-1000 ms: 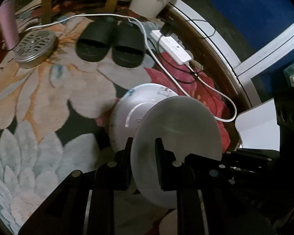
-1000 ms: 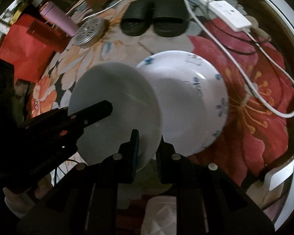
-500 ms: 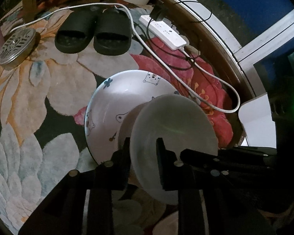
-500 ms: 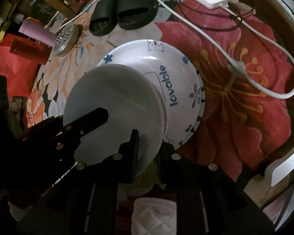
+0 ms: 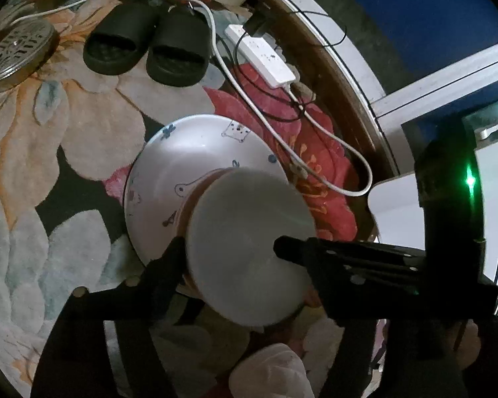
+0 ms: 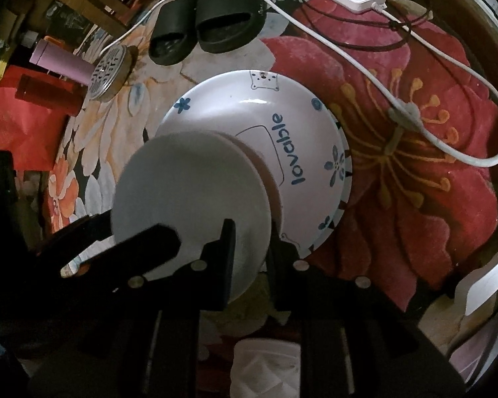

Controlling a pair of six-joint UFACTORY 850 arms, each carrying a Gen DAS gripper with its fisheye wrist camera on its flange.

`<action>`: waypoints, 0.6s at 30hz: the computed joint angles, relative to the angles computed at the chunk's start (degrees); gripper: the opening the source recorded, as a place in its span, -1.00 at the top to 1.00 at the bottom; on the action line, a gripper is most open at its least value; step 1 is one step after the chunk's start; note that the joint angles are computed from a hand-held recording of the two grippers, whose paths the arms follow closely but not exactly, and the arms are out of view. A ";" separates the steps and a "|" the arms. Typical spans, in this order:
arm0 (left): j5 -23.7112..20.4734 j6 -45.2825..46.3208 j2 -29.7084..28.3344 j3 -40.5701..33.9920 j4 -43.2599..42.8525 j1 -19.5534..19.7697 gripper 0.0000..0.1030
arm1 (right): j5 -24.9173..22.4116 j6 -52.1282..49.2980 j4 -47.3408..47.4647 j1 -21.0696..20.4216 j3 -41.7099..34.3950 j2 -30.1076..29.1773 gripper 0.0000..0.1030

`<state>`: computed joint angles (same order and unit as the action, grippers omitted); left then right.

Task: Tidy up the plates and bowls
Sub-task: 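Lower the white bowl onto the stacked bowls and open the right gripper, then withdraw the right gripper upward away from the stack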

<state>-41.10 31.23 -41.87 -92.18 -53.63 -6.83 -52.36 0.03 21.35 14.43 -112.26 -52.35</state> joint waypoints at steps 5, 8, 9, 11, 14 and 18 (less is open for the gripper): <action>1.12 0.65 0.94 0.94 -1.72 0.66 -0.92 | 0.51 0.17 0.63 -0.24 -0.23 0.17 0.41; 2.19 0.86 1.79 1.79 -1.86 1.00 -0.99 | 1.37 0.62 0.03 -0.21 0.21 0.82 -0.09; 2.92 0.76 2.18 2.09 -1.28 1.00 -0.99 | 1.79 1.15 -0.49 -0.19 0.63 1.24 -0.23; 4.69 -0.41 3.05 2.76 1.28 0.84 -0.99 | 2.13 1.72 -1.46 -0.12 0.96 1.61 -0.46; 7.07 -1.64 4.06 3.94 3.86 0.74 -0.99 | 3.39 3.29 -4.09 0.39 2.18 2.58 -0.87; 9.05 -3.80 4.94 5.31 6.75 0.88 -0.99 | 3.95 5.86 -9.80 1.80 2.16 2.65 -0.93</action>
